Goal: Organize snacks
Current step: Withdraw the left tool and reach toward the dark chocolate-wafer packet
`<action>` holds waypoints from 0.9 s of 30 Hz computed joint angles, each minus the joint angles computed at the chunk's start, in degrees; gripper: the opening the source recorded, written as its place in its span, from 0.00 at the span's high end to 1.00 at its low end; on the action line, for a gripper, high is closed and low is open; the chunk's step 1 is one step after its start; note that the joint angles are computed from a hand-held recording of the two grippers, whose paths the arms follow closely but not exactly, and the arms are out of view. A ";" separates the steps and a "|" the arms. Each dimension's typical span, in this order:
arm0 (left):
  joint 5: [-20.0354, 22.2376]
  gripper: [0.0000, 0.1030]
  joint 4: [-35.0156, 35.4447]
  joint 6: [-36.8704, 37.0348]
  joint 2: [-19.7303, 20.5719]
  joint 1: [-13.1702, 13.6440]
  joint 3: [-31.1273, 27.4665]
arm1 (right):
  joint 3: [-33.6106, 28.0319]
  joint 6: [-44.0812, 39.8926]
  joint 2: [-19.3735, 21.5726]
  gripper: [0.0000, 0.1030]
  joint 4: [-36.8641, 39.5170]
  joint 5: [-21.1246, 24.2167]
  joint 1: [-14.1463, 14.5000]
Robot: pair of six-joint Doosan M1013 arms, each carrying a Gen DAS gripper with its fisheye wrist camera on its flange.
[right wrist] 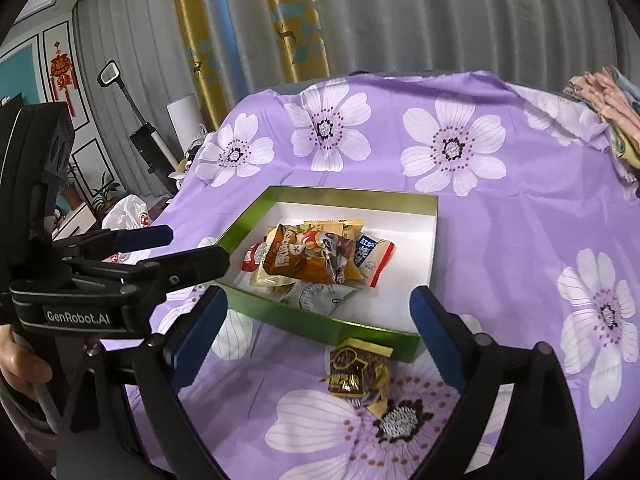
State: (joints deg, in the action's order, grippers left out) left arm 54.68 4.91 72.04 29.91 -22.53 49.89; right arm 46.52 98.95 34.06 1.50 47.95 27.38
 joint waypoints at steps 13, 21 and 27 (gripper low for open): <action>-2.83 0.06 4.94 -4.40 -4.89 -1.33 6.33 | 5.01 -0.83 -4.42 0.05 -6.30 -3.01 1.85; -2.18 0.06 3.84 -5.17 -5.62 -1.60 7.98 | 7.92 -0.39 -5.89 0.04 -7.86 -2.98 2.01; -1.85 0.06 -4.43 -1.51 -4.61 -1.15 8.54 | 11.01 0.41 -6.12 0.04 -6.73 -0.98 0.95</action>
State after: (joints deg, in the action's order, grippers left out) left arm 52.83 0.48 70.52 25.29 -23.68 58.43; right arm 57.53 99.36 27.94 -5.23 46.97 28.33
